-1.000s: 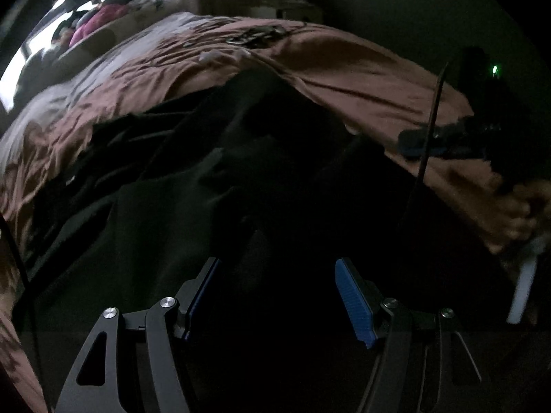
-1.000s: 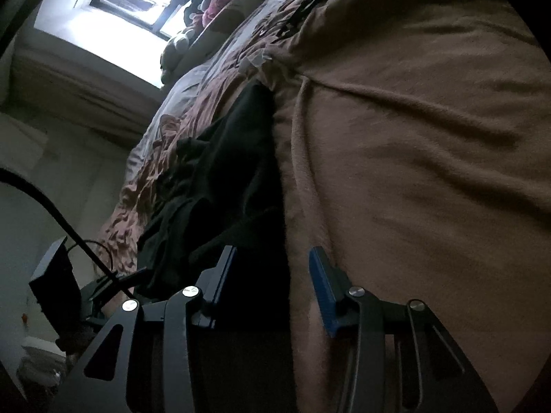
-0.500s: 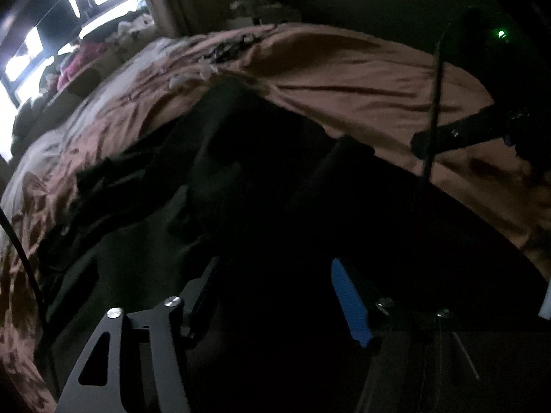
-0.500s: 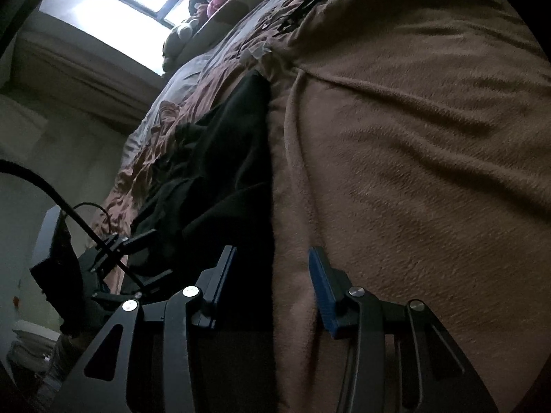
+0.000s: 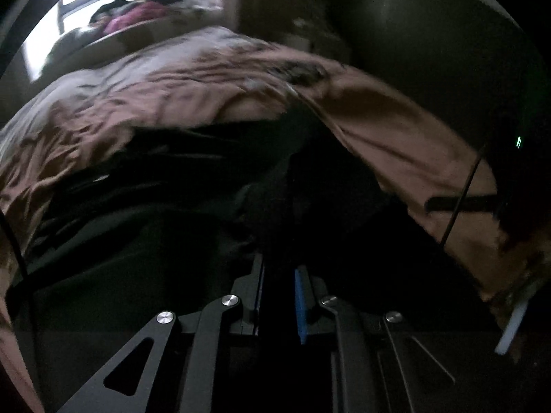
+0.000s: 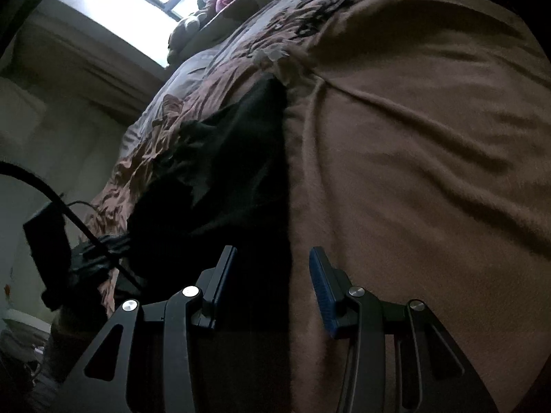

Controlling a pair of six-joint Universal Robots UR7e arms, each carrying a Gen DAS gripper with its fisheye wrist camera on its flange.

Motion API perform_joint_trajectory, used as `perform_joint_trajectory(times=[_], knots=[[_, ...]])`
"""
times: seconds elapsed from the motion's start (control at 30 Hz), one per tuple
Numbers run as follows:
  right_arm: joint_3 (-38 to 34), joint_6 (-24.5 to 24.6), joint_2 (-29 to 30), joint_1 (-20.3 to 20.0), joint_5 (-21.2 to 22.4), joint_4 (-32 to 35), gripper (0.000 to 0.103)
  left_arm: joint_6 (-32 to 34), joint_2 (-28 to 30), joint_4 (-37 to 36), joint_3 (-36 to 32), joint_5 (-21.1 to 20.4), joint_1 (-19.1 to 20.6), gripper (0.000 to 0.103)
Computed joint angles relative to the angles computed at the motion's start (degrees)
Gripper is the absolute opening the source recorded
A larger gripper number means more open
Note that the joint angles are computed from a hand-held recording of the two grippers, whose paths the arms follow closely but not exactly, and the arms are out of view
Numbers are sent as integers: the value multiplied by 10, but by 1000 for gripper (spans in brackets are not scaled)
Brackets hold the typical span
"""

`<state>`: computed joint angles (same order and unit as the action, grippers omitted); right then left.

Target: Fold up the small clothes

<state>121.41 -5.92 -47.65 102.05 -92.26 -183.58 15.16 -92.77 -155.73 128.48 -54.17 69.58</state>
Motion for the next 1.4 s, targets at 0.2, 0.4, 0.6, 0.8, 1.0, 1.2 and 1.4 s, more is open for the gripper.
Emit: perform_joint_trajectory(times=[0.2, 0.4, 0.6, 0.8, 1.0, 1.2, 1.4], knots=[[-38, 8, 22, 22, -20, 18, 41, -9, -78, -13, 7, 27, 8, 15], [-76, 13, 51, 39, -53, 36, 41, -11, -128, -28, 11, 57, 39, 14], [-98, 26, 70, 49, -77, 56, 41, -33, -148, -27, 2, 59, 96, 12], [-108, 37, 77, 56, -98, 71, 41, -69, -167, -13, 0, 32, 161, 12], [-114, 38, 79, 63, -108, 79, 41, -107, -159, 65, -24, -9, 218, 20], [-114, 34, 79, 62, -104, 62, 41, -90, -156, 20, -30, -39, 236, 78], [-116, 34, 85, 60, -95, 51, 41, -75, -114, 15, -56, -40, 258, 78]])
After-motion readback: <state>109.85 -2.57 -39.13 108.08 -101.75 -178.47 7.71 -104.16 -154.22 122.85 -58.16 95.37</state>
